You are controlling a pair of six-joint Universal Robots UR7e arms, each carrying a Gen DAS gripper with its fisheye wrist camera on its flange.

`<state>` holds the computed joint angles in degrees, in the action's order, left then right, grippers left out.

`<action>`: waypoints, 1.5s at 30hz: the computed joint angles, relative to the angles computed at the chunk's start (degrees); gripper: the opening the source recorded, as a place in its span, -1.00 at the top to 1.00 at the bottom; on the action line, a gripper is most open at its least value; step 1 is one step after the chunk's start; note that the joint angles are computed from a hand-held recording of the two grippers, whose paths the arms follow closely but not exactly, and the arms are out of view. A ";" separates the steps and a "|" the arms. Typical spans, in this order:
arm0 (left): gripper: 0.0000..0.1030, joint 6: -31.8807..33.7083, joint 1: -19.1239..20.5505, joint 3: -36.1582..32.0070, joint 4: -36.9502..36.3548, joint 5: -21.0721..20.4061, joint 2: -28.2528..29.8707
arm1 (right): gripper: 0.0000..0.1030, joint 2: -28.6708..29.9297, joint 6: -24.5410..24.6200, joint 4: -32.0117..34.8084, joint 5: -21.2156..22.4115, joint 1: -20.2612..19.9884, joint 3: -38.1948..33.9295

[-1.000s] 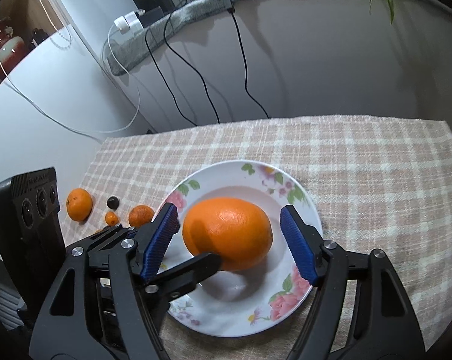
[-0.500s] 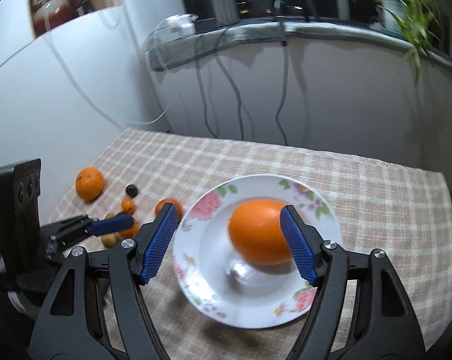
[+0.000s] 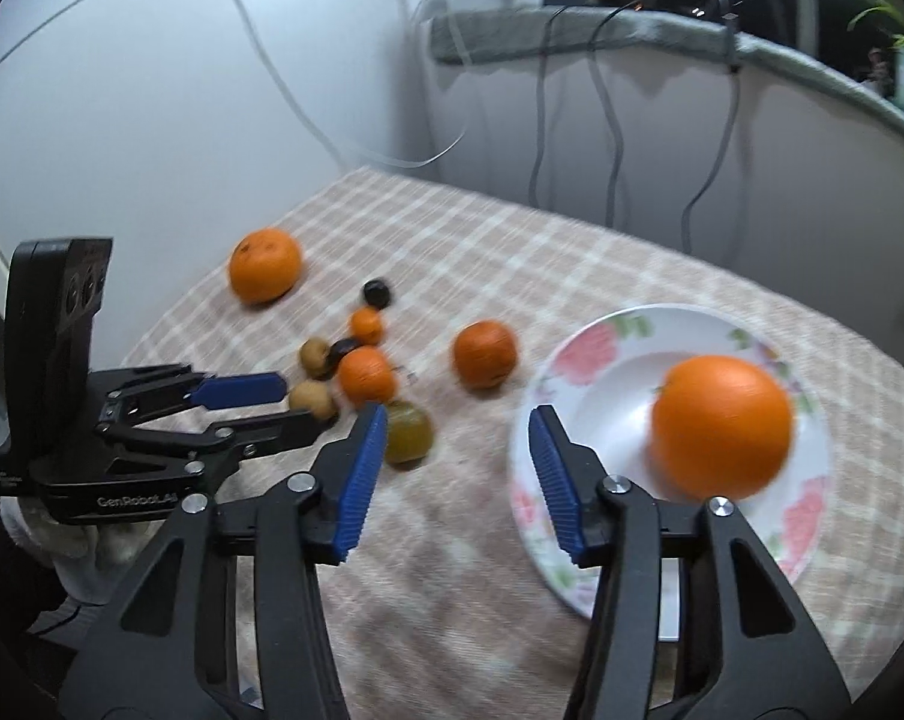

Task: Organize fruits
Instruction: 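Grasp the brown round fruit with the left tool while the right tool grasps the greenish fruit, then carry both fruits onto the plate and open both tools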

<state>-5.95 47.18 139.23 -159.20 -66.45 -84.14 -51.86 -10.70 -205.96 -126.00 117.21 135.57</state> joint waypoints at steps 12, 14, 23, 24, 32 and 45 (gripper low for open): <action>0.11 0.26 1.61 -0.39 -0.66 0.74 1.56 | 0.16 5.77 -1.51 2.43 0.24 -1.57 -4.13; 0.11 0.50 1.80 -0.65 -0.59 0.69 1.93 | 0.16 6.50 -1.91 2.79 -0.44 -1.51 -4.80; 0.33 0.90 1.91 -0.85 -0.40 1.49 2.51 | 0.25 9.00 -3.04 3.80 -3.22 -0.96 -7.25; 0.34 1.06 1.89 -0.78 -0.40 1.69 2.51 | 0.28 9.11 -3.22 4.08 -3.22 -0.91 -7.41; 0.49 1.61 2.03 -0.70 -0.66 1.67 2.50 | 0.40 9.23 -2.67 4.85 -2.69 -1.02 -7.78; 0.49 1.49 1.10 -0.53 -1.22 0.55 1.67 | 0.43 6.88 -1.45 1.45 -0.55 -1.15 -5.18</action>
